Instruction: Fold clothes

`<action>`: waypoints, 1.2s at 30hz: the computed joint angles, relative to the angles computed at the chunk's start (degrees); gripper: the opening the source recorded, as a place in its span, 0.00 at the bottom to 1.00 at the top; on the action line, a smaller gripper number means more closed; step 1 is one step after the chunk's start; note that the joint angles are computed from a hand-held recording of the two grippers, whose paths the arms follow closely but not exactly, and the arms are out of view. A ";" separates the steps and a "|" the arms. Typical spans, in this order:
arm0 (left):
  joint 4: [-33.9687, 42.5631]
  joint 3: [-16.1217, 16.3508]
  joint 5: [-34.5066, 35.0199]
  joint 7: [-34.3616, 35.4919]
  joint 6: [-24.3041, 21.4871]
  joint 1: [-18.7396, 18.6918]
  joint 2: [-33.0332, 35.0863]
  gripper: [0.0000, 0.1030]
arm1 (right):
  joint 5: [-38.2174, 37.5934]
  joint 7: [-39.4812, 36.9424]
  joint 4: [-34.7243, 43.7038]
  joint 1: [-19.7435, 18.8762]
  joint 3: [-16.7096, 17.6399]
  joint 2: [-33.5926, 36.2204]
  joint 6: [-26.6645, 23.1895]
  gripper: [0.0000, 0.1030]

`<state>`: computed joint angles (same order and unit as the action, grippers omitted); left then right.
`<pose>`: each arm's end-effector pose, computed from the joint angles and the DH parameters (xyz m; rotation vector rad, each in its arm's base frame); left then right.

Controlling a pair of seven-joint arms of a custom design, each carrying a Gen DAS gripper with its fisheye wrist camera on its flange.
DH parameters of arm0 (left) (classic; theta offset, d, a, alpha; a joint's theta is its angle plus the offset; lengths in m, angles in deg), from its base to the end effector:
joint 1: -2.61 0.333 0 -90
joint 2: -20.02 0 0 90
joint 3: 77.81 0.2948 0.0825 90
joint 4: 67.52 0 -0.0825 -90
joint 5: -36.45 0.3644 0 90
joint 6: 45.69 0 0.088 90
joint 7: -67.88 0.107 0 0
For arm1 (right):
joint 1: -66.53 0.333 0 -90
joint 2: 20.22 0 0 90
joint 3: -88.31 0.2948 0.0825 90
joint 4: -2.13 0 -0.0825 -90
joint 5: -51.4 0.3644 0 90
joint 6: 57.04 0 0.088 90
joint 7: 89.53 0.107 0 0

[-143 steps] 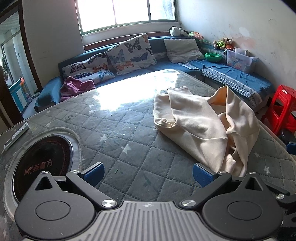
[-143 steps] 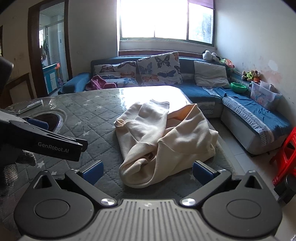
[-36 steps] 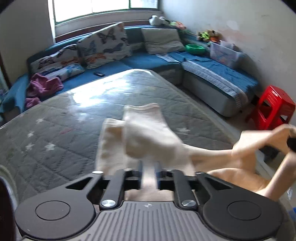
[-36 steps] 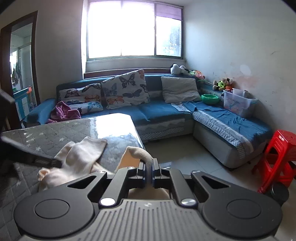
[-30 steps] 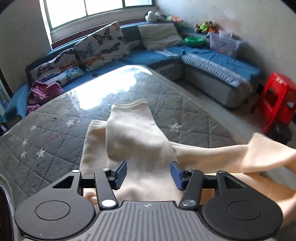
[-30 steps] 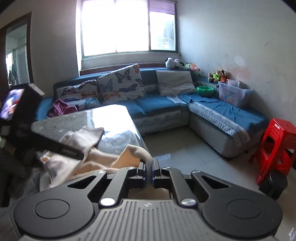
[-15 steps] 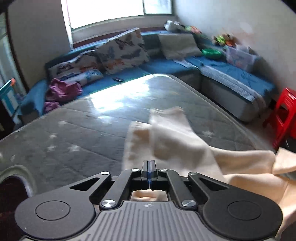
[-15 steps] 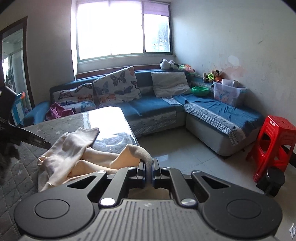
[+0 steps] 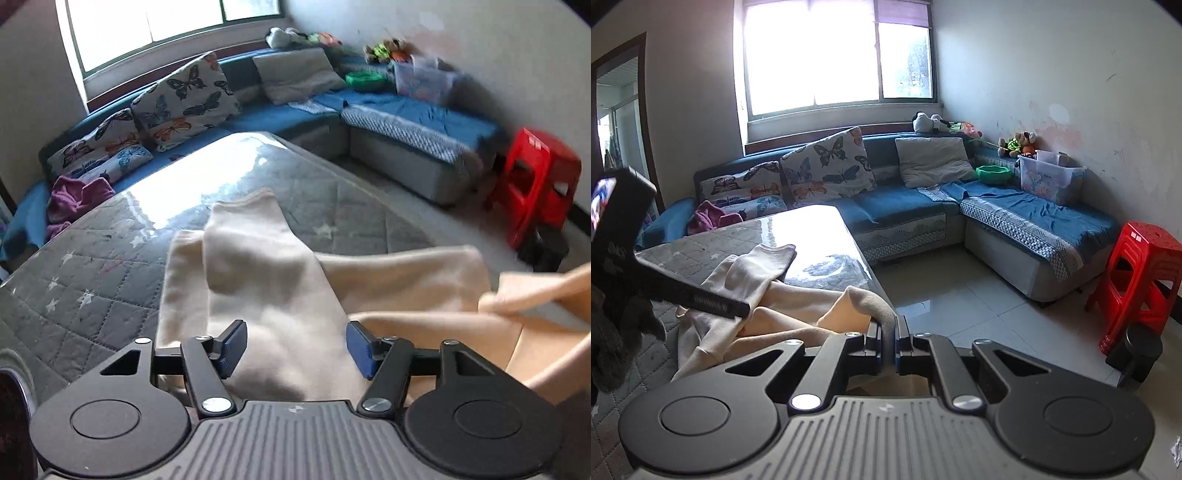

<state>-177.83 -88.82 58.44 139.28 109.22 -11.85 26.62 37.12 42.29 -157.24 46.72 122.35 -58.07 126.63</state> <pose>0.5487 -0.2709 0.4942 -1.4166 2.1454 -0.6806 0.3726 0.1301 0.4705 -1.4818 1.7002 -0.8904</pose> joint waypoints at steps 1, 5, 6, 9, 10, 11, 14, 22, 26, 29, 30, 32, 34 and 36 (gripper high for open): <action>-0.12 -0.08 0.10 0.40 -0.29 -0.08 0.10 0.61 | 0.03 -0.05 -0.06 0.07 -0.13 0.10 0.07 0.05; -2.16 -0.58 -7.10 6.52 0.30 1.69 -1.35 0.13 | 0.26 -0.22 -0.41 0.22 -0.41 0.26 0.28 0.05; -3.52 -0.49 -8.53 7.79 1.72 2.17 -2.43 0.07 | 0.39 -0.13 -0.56 0.16 -0.34 0.11 0.35 0.05; -7.37 0.14 -10.42 8.75 4.69 3.34 -5.88 0.00 | 0.97 0.53 -1.08 0.19 -0.01 -0.89 0.22 0.05; -8.61 0.34 -11.35 8.93 5.35 3.77 -7.12 0.00 | 1.10 0.64 -1.46 0.62 -0.27 -1.43 0.08 0.05; -9.52 0.52 -10.94 7.69 5.67 4.25 -8.14 0.00 | 1.21 0.76 -1.84 1.05 -0.53 -1.97 -0.08 0.05; -12.08 0.90 -11.14 5.21 6.52 5.68 -11.16 0.00 | 1.30 0.99 -2.88 2.64 -1.36 -3.72 -0.94 0.05; -14.40 0.32 -22.84 18.04 7.00 3.03 -13.39 0.16 | 0.21 3.17 -4.03 5.64 -2.15 -6.40 -3.67 0.05; -13.12 -2.66 -12.91 11.82 8.56 3.81 -10.98 0.54 | -0.33 4.77 -4.51 6.15 -2.39 -6.79 -3.91 0.05; -9.12 -3.15 -4.94 5.87 6.09 3.39 -7.03 0.55 | -0.68 5.70 -4.92 6.07 -2.60 -6.99 -3.93 0.05; -7.73 -2.94 -2.38 3.64 4.97 2.96 -5.69 0.55 | -0.79 6.03 -5.06 5.92 -2.55 -7.11 -3.94 0.05; -6.40 -2.14 1.27 1.05 3.65 2.11 -4.17 0.55 | -0.96 6.51 -5.33 5.84 -2.76 -7.28 -4.11 0.05; -5.16 -1.43 4.12 -0.91 2.37 1.30 -2.76 0.49 | -1.27 6.76 -5.61 5.84 -3.00 -7.64 -4.47 0.05; -5.86 -1.14 0.96 1.39 3.06 1.51 -3.15 0.17 | -1.58 7.08 -5.82 5.76 -3.12 -8.03 -4.80 0.05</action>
<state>-183.70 -89.96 59.39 140.68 112.28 -10.34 23.47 35.54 49.38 -163.06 52.48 119.23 -66.10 121.83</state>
